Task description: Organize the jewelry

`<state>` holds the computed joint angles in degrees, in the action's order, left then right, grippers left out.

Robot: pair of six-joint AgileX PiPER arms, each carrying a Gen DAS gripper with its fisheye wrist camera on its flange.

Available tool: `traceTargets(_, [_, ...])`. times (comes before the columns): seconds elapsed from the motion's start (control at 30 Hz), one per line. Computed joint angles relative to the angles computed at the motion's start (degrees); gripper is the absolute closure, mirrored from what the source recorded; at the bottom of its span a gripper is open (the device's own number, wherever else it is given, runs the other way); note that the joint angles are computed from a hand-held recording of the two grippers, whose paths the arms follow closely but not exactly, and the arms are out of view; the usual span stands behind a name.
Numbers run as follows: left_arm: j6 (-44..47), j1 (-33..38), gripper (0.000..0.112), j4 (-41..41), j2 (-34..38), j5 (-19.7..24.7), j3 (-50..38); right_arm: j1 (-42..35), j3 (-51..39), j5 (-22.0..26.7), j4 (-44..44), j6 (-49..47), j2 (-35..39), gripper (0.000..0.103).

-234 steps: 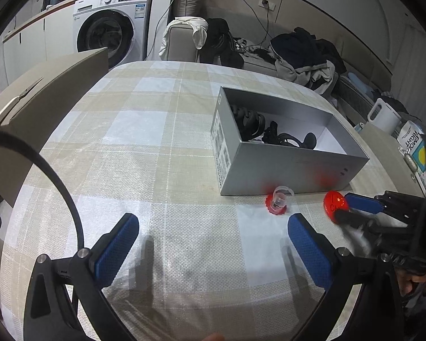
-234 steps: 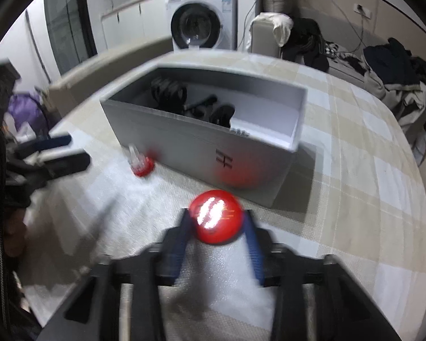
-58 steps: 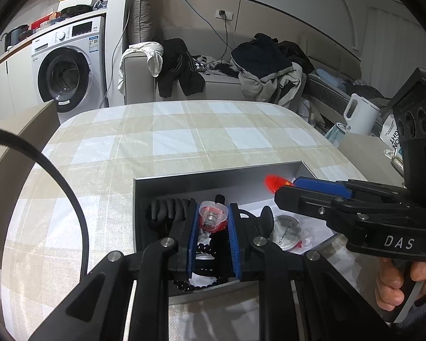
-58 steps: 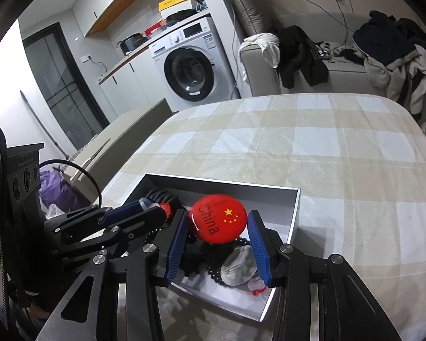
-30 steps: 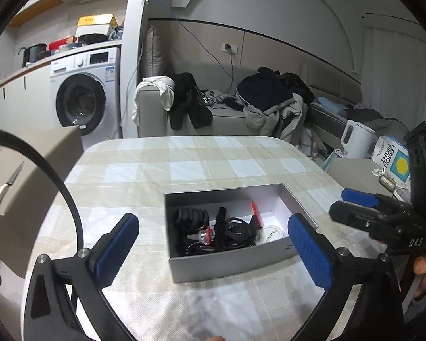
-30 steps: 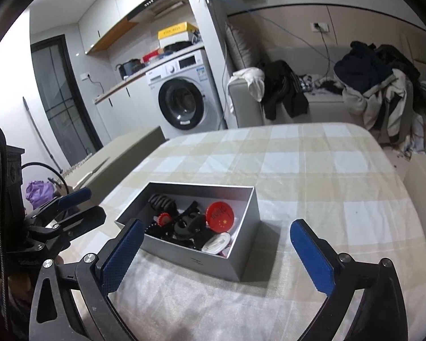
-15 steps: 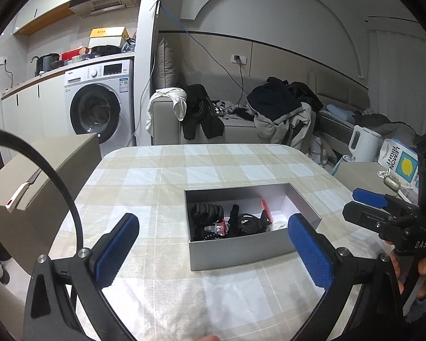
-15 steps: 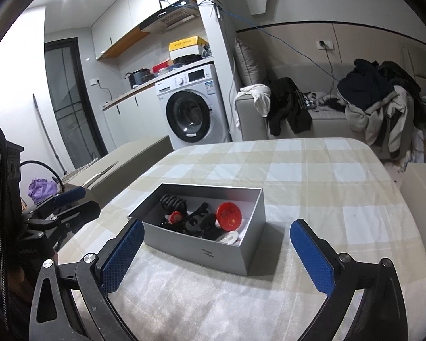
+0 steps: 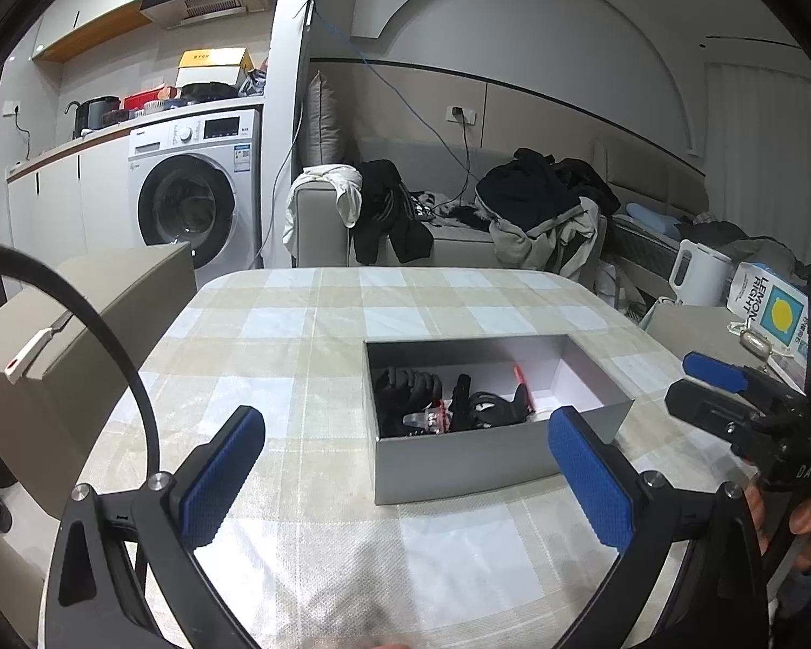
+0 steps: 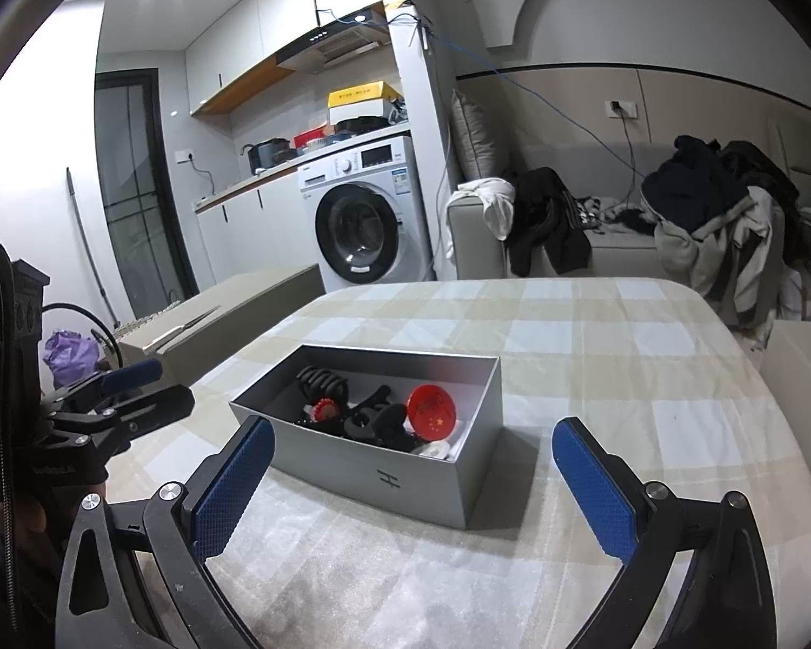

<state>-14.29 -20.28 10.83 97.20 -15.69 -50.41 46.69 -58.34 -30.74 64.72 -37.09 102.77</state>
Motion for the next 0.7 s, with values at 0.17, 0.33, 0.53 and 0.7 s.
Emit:
traceTargets(0.17, [0.7, 0.0, 0.010, -1.1, 0.5, -0.8, 0.7, -0.2, 0.0, 0.4, -2.1, 1.6, 0.3, 0.000])
traceTargets(0.33, [2.0, 0.1, 0.010, -2.3, 0.7, -1.0, 0.8, -0.2, 0.1, 0.0, -4.4, 3.1, 0.9, 0.000])
traceTargets(0.53, [2.7, 0.0, 0.010, -2.9, 0.8, -1.3, 1.3, -0.4, 0.1, 0.6, -6.4, 4.6, 1.2, 0.000])
traceTargets(0.7, [1.0, 0.2, 0.010, -0.9, 0.9, -1.2, 1.0, -0.4, 0.5, 0.5, -7.6, 5.7, 1.0, 0.000])
